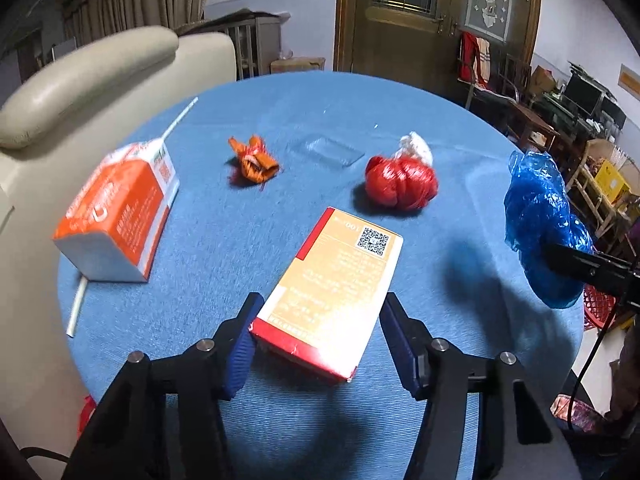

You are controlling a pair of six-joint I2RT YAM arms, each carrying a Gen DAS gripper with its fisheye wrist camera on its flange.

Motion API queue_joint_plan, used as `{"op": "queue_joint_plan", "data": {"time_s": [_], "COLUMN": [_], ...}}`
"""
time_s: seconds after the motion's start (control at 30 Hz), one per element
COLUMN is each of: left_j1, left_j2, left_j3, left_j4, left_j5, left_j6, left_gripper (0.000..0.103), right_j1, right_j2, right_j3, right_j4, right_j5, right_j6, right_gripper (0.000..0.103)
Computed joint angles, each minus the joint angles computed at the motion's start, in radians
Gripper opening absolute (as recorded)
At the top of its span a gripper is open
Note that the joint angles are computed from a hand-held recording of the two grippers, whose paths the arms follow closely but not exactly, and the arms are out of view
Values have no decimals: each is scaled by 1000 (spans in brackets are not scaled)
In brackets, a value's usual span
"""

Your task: Collect trash

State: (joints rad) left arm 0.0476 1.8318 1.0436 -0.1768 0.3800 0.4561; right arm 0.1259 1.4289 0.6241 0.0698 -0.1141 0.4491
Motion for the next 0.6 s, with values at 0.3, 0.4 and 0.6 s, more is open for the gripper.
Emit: {"op": "queue_joint_plan", "data": {"time_s": [0.3, 0.4, 0.6], "left_j1": [-89, -116, -163], "left_j2": [-203, -249, -316], "left_j3": [-116, -140, -177], "left_j4": [32, 39, 42], "left_j5": [-58, -94, -175], "left_j6": [-97, -129, -156], "left_gripper": [61, 61, 61], "right_j1": [-37, -44, -50], "right_j2": [-144, -180, -209], "right_j3": [-73, -90, -114], "right_j4": [-26, -34, -25], "right_j5": [3, 8, 6], "right_j6": [-25, -26, -13], "right_gripper": [56, 56, 56]}}
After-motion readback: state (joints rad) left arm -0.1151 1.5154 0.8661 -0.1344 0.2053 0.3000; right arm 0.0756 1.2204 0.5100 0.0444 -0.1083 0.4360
